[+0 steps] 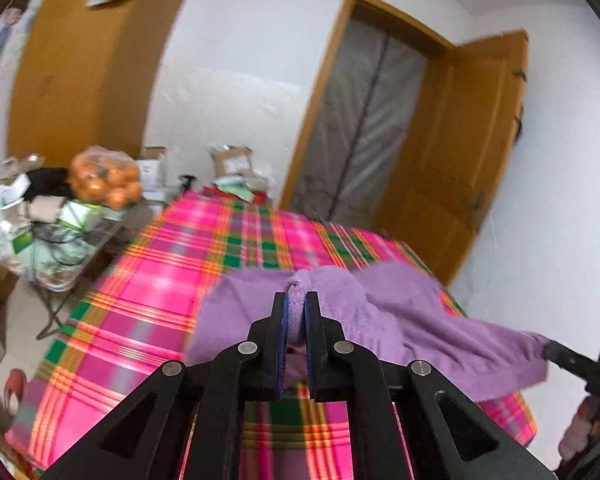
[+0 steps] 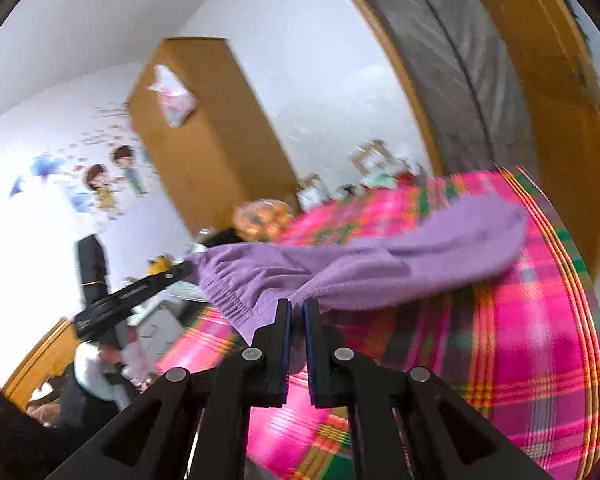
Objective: Fold clothes
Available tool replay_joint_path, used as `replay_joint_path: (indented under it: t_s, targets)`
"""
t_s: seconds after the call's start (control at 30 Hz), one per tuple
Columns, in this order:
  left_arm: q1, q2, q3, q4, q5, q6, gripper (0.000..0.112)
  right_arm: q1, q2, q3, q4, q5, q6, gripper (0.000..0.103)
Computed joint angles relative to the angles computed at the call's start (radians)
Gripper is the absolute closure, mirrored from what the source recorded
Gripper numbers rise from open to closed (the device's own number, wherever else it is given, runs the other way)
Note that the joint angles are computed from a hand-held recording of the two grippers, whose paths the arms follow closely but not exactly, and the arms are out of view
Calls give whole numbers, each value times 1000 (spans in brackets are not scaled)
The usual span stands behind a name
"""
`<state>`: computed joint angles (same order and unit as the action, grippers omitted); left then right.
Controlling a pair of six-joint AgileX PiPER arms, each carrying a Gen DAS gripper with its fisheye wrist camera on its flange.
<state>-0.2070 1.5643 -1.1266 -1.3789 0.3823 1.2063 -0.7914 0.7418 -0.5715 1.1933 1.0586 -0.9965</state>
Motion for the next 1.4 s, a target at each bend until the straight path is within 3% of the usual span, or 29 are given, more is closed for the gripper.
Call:
replay_joint_path:
  t_s: [0.1, 0.33, 0.4, 0.5, 0.67, 0.77, 0.93, 1.03, 1.13, 1.4]
  targets:
    - [47, -25, 25, -5, 14, -1, 104, 32, -13, -15, -25, 13, 5, 96]
    - [90, 54, 81, 120, 44, -114, 104, 332, 176, 20, -303, -279, 248, 96]
    - [102, 76, 102, 132, 66, -115, 104, 322, 196, 26, -319, -314, 272, 95]
    - [108, 105, 114, 129, 79, -99, 104, 308, 236, -7, -306, -361, 268, 84]
    - [120, 160, 88, 136, 87, -108, 104, 472, 447, -152, -376, -518, 309, 78]
    - [135, 193, 73, 130, 112, -98, 104, 527, 558, -220, -389, -560, 266, 77]
    - [151, 228, 54, 116, 154, -70, 104, 625, 795, -462, -538, -598, 344, 77]
    - [162, 246, 34, 118, 177, -67, 104, 658, 931, -636, -620, -585, 393, 75]
    - [173, 269, 3, 137, 199, -86, 104, 691, 1092, -867, -739, -508, 470, 73]
    - [181, 334, -86, 198, 244, -139, 104, 768, 1536, -1576, -973, -158, 524, 69]
